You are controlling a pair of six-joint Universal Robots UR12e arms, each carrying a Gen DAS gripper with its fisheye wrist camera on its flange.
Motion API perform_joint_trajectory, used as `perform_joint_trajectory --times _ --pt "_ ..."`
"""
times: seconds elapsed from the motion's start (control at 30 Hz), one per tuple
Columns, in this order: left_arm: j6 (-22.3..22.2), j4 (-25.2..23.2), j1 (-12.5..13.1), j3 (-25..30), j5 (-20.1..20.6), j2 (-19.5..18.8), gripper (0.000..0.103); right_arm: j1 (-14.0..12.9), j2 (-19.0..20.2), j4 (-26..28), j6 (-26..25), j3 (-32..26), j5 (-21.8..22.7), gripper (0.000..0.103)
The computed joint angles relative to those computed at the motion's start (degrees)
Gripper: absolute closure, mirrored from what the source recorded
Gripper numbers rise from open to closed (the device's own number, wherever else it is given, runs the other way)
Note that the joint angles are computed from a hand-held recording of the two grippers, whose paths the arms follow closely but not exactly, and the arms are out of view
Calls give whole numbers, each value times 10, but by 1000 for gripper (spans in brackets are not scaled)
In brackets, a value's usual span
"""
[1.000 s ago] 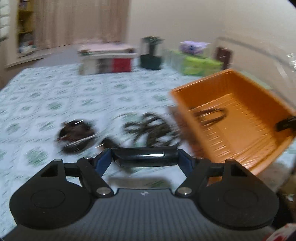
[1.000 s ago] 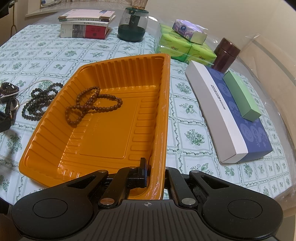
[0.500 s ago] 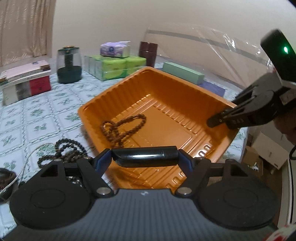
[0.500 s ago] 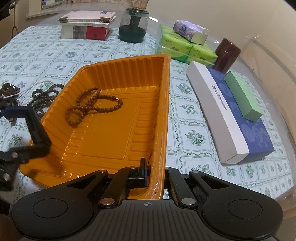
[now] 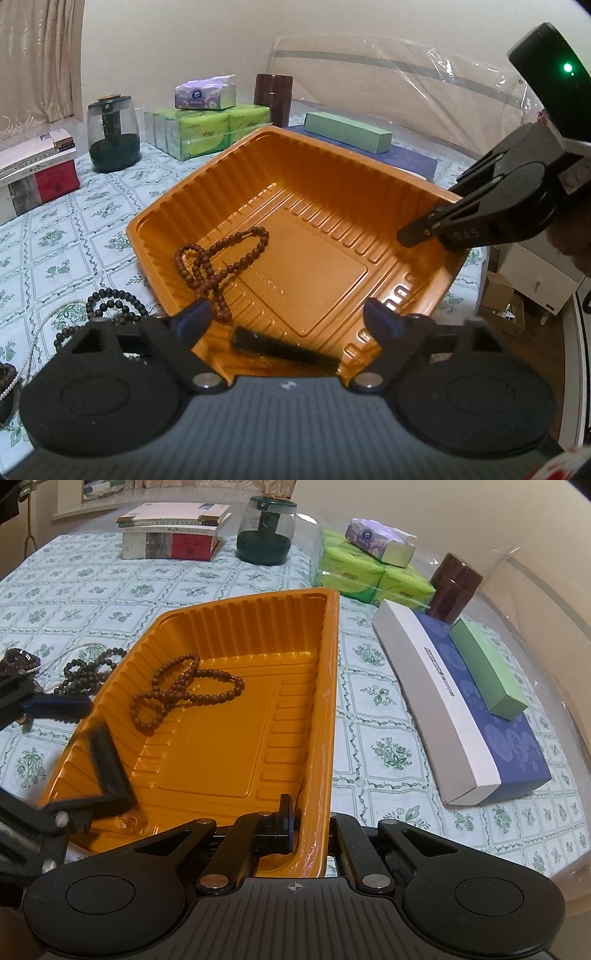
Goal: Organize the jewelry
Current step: 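Carry the black case into the tray and open the left tool, then grasp the black-strap watch by its strap with the left tool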
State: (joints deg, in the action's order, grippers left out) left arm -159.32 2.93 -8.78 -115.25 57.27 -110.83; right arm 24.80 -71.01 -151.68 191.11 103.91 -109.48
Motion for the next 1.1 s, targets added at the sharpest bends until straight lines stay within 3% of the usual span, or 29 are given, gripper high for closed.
perform_joint_trajectory --times 0.23,0.6,0.83,1.1 --pt "-24 24 17 -21 13 13 15 -1 0 -4 -4 1 2 100" --pt "-56 81 53 -66 117 36 15 -8 1 -22 -31 1 8 100" --pt "-66 76 69 -70 157 35 15 -12 4 -27 -42 -1 8 100" --pt "-77 62 68 -67 179 31 15 -13 4 -25 -43 0 9 99"
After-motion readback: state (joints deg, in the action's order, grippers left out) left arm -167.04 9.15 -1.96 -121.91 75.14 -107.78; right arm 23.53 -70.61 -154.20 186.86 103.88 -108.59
